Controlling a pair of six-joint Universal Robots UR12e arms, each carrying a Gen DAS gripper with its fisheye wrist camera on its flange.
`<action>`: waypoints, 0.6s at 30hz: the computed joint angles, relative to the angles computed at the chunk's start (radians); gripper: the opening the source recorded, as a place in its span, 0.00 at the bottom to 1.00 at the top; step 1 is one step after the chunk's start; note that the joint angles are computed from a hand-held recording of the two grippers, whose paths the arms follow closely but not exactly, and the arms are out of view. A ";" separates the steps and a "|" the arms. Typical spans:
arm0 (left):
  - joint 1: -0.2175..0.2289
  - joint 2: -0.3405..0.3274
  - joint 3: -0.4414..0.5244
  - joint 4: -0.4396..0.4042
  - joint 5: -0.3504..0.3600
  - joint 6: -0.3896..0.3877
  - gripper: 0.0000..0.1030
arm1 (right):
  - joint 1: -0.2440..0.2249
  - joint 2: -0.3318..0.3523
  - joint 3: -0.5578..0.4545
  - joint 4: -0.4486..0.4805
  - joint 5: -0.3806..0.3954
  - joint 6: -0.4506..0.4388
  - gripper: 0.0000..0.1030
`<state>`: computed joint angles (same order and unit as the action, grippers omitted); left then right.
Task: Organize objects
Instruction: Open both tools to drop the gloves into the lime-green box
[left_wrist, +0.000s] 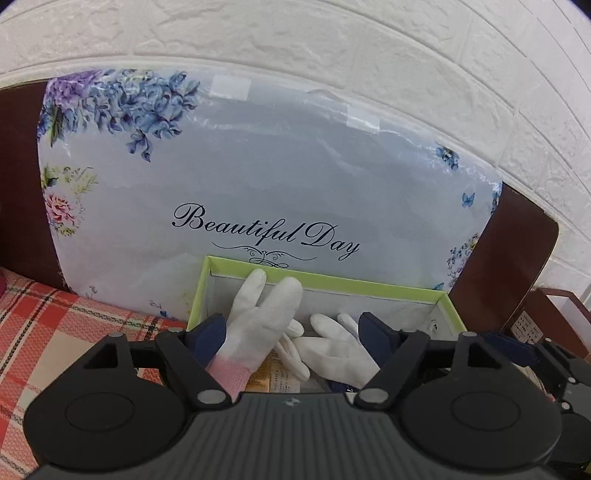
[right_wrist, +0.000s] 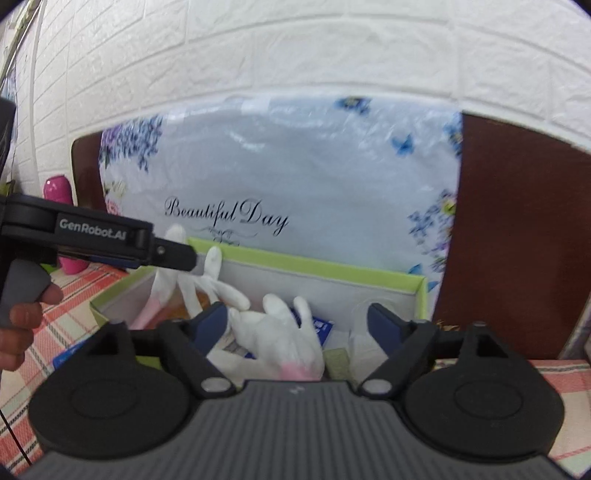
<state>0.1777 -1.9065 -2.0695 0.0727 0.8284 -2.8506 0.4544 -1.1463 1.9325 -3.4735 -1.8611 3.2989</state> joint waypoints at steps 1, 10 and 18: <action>0.006 0.012 -0.010 0.001 -0.008 0.004 0.80 | 0.003 -0.007 0.008 -0.012 -0.007 0.002 0.88; 0.076 0.169 -0.193 0.018 -0.034 0.126 0.83 | 0.059 -0.087 0.127 -0.154 -0.086 0.076 1.00; 0.155 0.253 -0.329 -0.102 -0.062 0.273 0.83 | 0.118 -0.141 0.243 -0.128 -0.134 0.253 1.00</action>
<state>0.3329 -1.6540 -2.3983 -0.0290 0.7669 -2.5774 0.5720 -1.2871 2.1760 -3.6012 -1.9946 3.5522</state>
